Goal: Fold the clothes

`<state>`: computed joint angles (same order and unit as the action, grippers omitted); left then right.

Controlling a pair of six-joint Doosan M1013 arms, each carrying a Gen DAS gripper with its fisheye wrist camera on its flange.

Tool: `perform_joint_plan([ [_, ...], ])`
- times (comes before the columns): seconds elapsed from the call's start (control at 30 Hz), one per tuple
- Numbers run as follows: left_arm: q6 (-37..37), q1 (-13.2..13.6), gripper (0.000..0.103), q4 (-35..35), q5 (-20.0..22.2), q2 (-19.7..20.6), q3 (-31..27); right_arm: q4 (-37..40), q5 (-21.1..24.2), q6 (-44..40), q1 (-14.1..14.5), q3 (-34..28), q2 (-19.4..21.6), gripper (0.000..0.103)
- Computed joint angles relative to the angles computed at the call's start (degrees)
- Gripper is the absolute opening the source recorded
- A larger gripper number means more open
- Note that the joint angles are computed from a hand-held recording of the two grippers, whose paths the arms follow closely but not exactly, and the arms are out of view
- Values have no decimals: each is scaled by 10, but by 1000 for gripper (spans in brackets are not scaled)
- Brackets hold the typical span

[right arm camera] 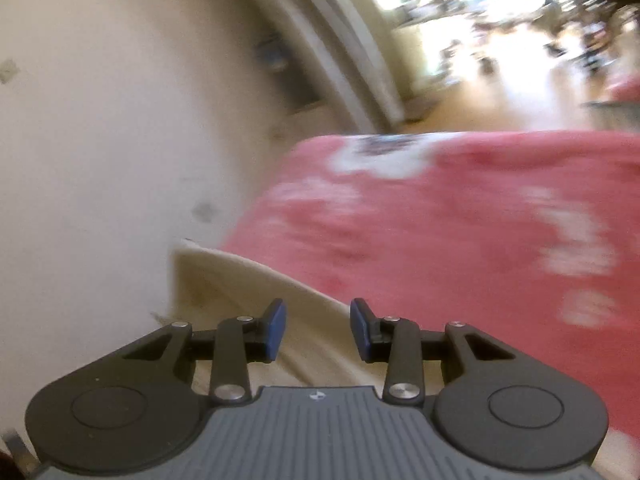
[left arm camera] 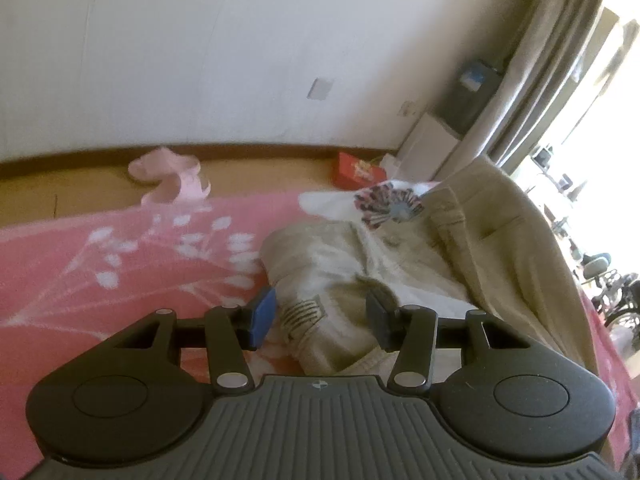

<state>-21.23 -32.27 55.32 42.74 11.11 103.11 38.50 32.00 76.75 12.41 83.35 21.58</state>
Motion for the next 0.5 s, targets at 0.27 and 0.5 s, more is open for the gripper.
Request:
perform_joint_plan([
  [0.27,39,-26,55,54,39,-4,-17,-273,-54,187,-23,193,-145,39],
  [0.5,122,-12,56,-52,-7,-12,-31,-72,77,-118,-53,278,-227,39],
])
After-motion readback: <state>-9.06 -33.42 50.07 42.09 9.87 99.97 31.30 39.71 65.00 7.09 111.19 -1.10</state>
